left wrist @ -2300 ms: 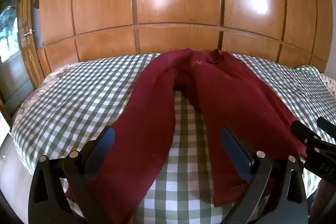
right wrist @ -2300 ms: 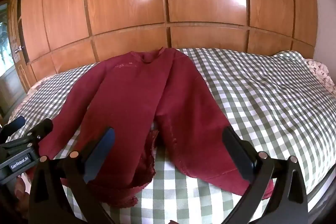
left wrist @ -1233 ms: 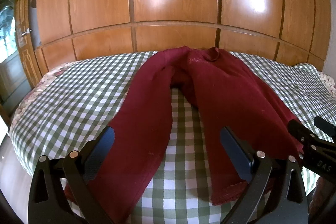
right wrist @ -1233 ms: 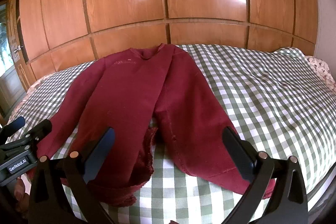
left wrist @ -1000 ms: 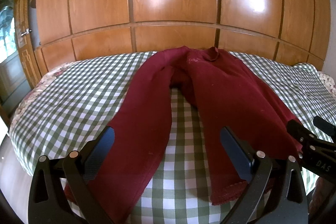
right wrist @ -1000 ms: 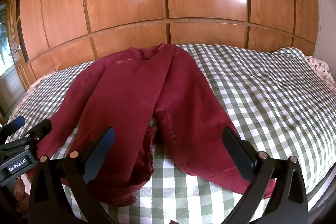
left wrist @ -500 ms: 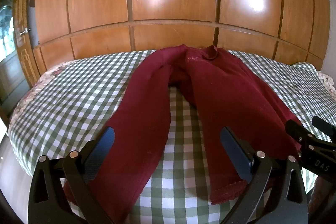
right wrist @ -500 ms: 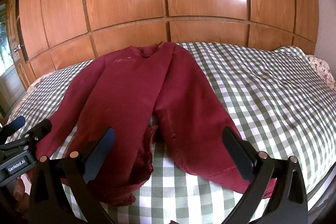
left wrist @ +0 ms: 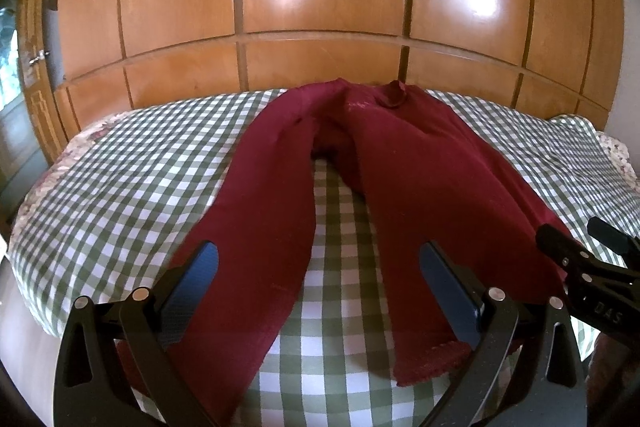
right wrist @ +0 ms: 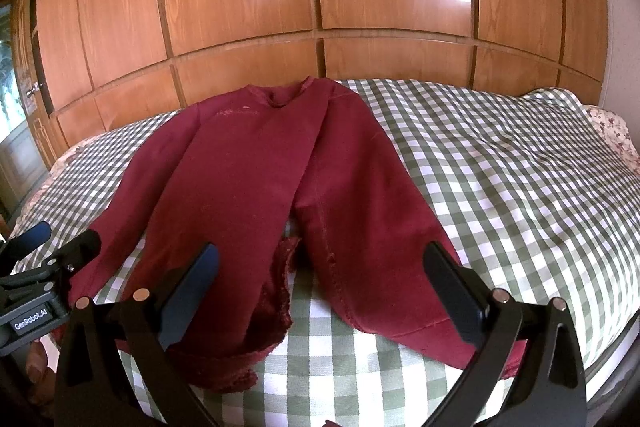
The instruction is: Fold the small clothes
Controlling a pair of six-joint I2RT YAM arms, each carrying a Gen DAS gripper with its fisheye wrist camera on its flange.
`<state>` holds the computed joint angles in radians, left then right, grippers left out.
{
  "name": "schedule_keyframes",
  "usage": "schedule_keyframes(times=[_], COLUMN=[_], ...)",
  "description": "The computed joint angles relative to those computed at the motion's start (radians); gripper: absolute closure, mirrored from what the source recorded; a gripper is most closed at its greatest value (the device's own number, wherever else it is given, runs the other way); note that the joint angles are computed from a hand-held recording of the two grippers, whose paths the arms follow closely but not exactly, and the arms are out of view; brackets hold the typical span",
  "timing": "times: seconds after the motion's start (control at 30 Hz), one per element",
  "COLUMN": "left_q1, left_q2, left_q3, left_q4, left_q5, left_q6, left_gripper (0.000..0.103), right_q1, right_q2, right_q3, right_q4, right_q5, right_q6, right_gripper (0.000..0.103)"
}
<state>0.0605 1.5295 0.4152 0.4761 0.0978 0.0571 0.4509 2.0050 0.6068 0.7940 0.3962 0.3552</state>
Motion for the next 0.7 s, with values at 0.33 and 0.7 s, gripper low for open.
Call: schedule_keyframes(times=[0.33,0.7], left_q1=[0.052,0.138], left_q2=[0.086,0.164], left_q3=[0.085,0.198], left_q4=[-0.102,-0.192], left_q5=[0.148,0.224], left_q6=[0.027,0.048], left_gripper=[0.004,0.004], right_q1=[-0.047,-0.128], right_q2=[0.017,0.09], right_q3=[0.008,0.097], right_q4=[-0.002,0.012], right_q5=[0.019,0.027], right_q6=[-0.017,-0.086], right_gripper=[0.002,0.002])
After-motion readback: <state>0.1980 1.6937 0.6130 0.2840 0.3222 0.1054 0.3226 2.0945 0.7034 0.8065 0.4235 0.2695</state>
